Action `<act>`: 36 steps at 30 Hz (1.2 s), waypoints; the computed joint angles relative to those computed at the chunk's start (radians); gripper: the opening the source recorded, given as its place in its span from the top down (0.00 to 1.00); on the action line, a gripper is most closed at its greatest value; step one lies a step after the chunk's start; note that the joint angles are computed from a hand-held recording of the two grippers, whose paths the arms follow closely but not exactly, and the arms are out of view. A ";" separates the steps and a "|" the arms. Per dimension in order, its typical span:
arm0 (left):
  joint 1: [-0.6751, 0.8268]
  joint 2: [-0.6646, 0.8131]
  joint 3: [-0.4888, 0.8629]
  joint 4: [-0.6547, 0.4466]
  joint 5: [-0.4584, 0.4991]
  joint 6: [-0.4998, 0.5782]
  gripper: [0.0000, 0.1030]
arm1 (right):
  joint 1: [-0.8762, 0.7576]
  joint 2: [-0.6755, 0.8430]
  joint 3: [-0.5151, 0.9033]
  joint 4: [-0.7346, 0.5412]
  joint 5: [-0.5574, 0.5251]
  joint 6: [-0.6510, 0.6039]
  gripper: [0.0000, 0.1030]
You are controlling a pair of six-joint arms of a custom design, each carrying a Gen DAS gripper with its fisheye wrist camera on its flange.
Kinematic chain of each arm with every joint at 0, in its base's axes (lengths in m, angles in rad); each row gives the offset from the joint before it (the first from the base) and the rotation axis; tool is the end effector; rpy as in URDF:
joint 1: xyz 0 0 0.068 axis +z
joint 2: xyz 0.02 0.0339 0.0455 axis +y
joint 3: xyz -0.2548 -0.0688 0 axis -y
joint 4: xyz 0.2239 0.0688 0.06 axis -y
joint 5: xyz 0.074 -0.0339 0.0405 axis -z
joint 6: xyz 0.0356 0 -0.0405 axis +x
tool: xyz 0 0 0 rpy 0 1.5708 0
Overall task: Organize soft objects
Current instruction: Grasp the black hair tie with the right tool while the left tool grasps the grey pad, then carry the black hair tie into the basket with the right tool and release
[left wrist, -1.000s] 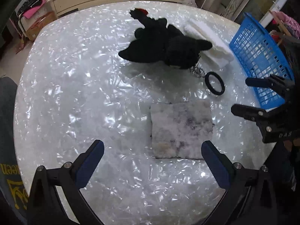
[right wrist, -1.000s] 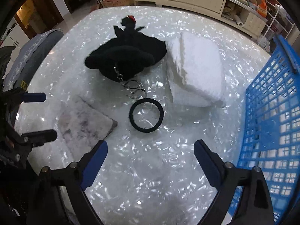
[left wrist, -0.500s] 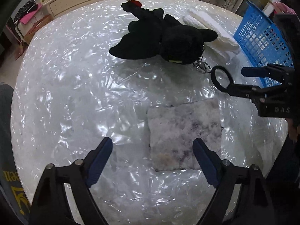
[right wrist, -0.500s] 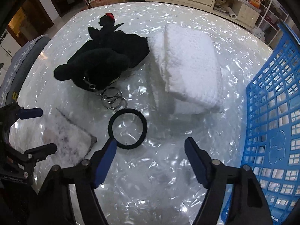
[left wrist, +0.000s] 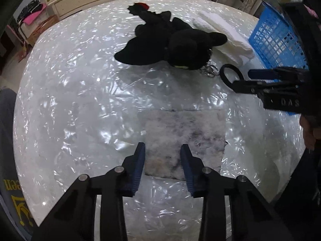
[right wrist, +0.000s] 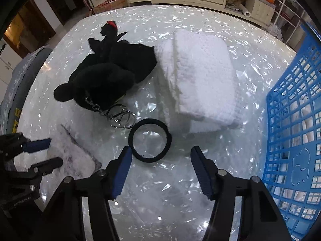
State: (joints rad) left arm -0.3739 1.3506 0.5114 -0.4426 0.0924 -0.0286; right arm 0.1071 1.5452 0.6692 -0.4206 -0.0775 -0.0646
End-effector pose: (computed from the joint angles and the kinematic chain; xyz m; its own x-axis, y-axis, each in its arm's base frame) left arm 0.1755 -0.0724 0.1307 -0.9030 0.3237 -0.2823 0.3625 0.9270 -0.0966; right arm 0.2309 0.0276 0.1292 -0.9469 -0.1665 -0.2750 -0.1889 0.9803 0.0569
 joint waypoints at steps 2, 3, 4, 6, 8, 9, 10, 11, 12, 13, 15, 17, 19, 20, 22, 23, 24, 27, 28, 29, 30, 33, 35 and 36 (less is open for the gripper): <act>-0.010 -0.007 -0.004 -0.002 0.011 -0.001 0.74 | -0.022 -0.009 -0.005 -0.005 0.001 -0.018 0.43; -0.022 -0.002 -0.006 0.006 0.012 -0.015 0.76 | -0.010 -0.006 -0.006 -0.002 0.010 -0.008 0.43; -0.033 0.011 -0.003 0.016 0.014 -0.025 0.79 | -0.008 -0.003 -0.003 -0.003 0.013 -0.008 0.43; -0.011 0.012 -0.003 0.012 0.046 -0.019 0.82 | -0.035 -0.011 0.005 -0.020 -0.001 -0.031 0.43; 0.013 0.001 -0.008 0.010 0.068 -0.011 0.90 | -0.037 -0.023 0.004 -0.024 -0.011 -0.030 0.43; 0.028 -0.007 -0.011 0.010 0.080 -0.003 0.93 | -0.044 -0.022 0.003 -0.019 -0.016 -0.035 0.43; 0.051 -0.020 -0.013 -0.002 0.097 0.014 0.95 | -0.046 -0.025 0.006 -0.023 -0.019 -0.032 0.43; 0.068 -0.026 -0.016 -0.006 0.108 0.029 0.95 | -0.047 -0.028 0.010 -0.029 -0.019 -0.027 0.43; 0.077 -0.030 -0.020 -0.006 0.114 0.037 0.95 | -0.058 -0.023 0.020 -0.037 -0.016 -0.032 0.43; 0.082 -0.029 -0.023 -0.002 0.121 0.042 0.95 | -0.054 -0.014 0.025 -0.039 -0.001 -0.030 0.43; 0.068 -0.018 -0.019 0.013 0.121 0.033 0.96 | -0.039 -0.001 0.026 -0.037 0.027 -0.023 0.45; 0.067 -0.023 -0.022 0.014 0.133 0.040 0.97 | -0.014 0.007 0.021 -0.025 0.056 -0.013 0.49; 0.067 -0.043 -0.034 0.007 0.146 0.052 0.97 | 0.023 0.018 0.021 -0.008 0.090 0.004 0.55; 0.063 -0.046 -0.037 0.008 0.149 0.051 0.97 | 0.035 0.018 0.019 -0.006 0.091 0.010 0.58; 0.051 -0.054 -0.043 0.013 0.155 0.042 0.97 | 0.057 0.014 0.015 -0.008 0.094 0.014 0.73; 0.049 -0.061 -0.044 0.010 0.161 0.040 0.97 | 0.068 0.013 0.015 -0.010 0.093 0.017 0.77; 0.040 -0.064 -0.043 0.014 0.162 0.031 0.98 | 0.080 0.012 0.012 -0.010 0.092 0.016 0.84; 0.058 -0.112 -0.041 -0.019 0.177 0.042 0.98 | 0.095 0.001 -0.001 -0.009 0.080 0.007 0.96; 0.065 -0.129 -0.039 -0.032 0.181 0.046 0.98 | 0.100 -0.002 -0.007 -0.008 0.080 0.012 0.96; 0.066 -0.146 -0.037 -0.045 0.185 0.048 0.98 | 0.097 -0.009 -0.013 -0.013 0.075 0.013 0.96; 0.074 -0.170 -0.036 -0.064 0.187 0.054 0.98 | 0.096 -0.017 -0.019 -0.015 0.076 0.011 0.96; 0.066 -0.221 -0.027 -0.107 0.184 0.049 0.98 | 0.092 -0.095 -0.054 -0.040 0.080 -0.002 0.96; 0.055 -0.254 -0.016 -0.140 0.174 0.045 0.98 | 0.080 -0.149 -0.067 -0.069 0.072 -0.015 0.96; 0.051 -0.276 -0.006 -0.166 0.174 0.043 0.98 | 0.071 -0.185 -0.071 -0.090 0.068 -0.026 0.96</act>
State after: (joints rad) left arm -0.3230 1.0745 0.5058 -0.6087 0.2665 0.0147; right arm 0.1781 1.3606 0.5982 -0.5109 -0.0093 -0.0905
